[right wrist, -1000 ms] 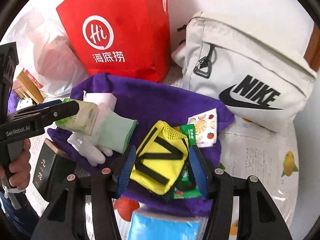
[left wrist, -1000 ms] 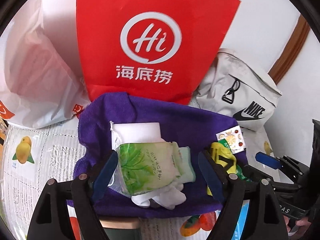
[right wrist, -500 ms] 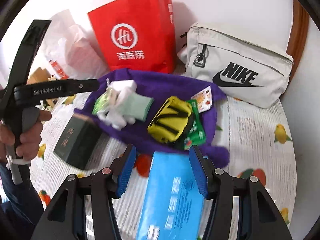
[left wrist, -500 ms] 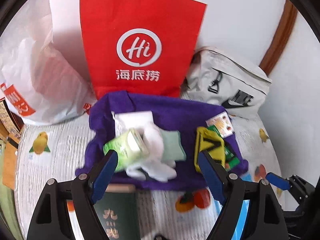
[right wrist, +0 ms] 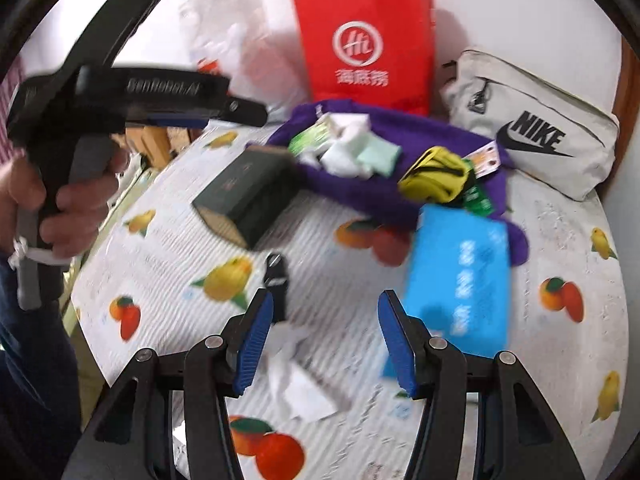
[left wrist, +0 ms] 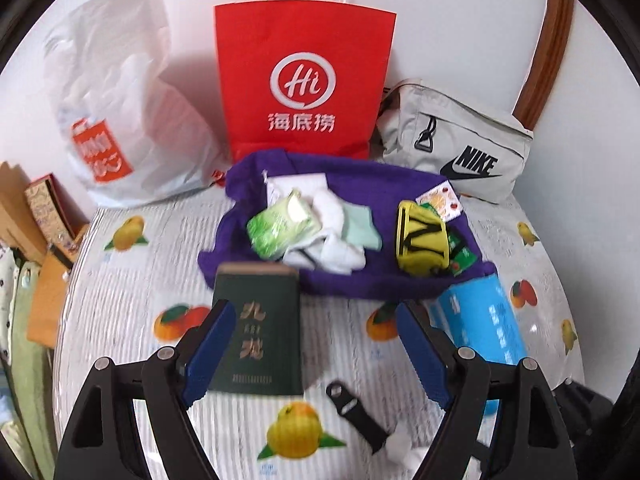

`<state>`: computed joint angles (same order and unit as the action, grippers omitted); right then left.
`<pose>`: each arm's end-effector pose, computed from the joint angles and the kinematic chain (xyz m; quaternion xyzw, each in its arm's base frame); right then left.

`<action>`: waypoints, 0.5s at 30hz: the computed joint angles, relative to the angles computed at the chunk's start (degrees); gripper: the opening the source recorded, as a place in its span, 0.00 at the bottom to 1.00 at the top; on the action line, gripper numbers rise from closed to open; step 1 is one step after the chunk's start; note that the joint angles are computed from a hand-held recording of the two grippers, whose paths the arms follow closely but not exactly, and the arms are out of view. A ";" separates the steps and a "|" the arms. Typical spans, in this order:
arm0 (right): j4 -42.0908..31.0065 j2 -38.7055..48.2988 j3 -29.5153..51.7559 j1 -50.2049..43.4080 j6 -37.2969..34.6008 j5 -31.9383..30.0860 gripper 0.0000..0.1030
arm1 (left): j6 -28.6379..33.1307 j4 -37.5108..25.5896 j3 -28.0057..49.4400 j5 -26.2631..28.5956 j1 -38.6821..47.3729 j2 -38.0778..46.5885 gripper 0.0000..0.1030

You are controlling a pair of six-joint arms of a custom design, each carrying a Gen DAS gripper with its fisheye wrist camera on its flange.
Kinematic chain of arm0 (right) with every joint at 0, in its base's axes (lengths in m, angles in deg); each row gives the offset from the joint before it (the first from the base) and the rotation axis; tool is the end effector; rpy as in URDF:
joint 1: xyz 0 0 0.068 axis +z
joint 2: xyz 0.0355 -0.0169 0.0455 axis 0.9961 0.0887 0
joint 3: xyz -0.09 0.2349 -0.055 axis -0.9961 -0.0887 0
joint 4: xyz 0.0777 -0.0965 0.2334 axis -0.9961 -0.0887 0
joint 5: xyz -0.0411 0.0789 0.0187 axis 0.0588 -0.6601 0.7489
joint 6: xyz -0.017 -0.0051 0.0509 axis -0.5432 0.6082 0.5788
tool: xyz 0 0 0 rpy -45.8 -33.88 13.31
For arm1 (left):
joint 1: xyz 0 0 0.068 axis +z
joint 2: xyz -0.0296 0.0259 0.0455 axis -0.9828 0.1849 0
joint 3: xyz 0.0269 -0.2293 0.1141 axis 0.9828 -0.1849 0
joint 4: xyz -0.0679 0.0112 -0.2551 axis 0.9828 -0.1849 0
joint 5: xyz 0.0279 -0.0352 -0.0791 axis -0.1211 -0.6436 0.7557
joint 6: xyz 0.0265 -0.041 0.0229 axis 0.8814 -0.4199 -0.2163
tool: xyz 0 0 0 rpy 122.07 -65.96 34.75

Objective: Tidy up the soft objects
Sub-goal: 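Grasp the black strap with the left tool while the right grasps the white tissue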

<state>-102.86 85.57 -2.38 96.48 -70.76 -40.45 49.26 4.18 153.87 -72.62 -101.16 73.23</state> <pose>0.2435 0.0569 0.1697 -0.1311 0.9332 0.1235 0.3110 0.3543 -0.1406 0.2254 0.0869 0.9477 -0.0707 0.2989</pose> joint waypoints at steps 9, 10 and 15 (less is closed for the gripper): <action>8.70 5.99 -5.34 8.74 1.46 4.82 0.46 | -2.14 6.01 -15.75 1.39 2.96 -9.80 0.79; 9.59 6.79 -5.53 8.91 1.58 4.71 0.46 | -2.43 6.42 -16.81 1.47 3.17 -10.37 0.79; 14.06 12.78 -5.66 10.55 2.52 5.64 0.41 | -3.03 10.93 -23.15 2.34 3.71 -12.67 0.79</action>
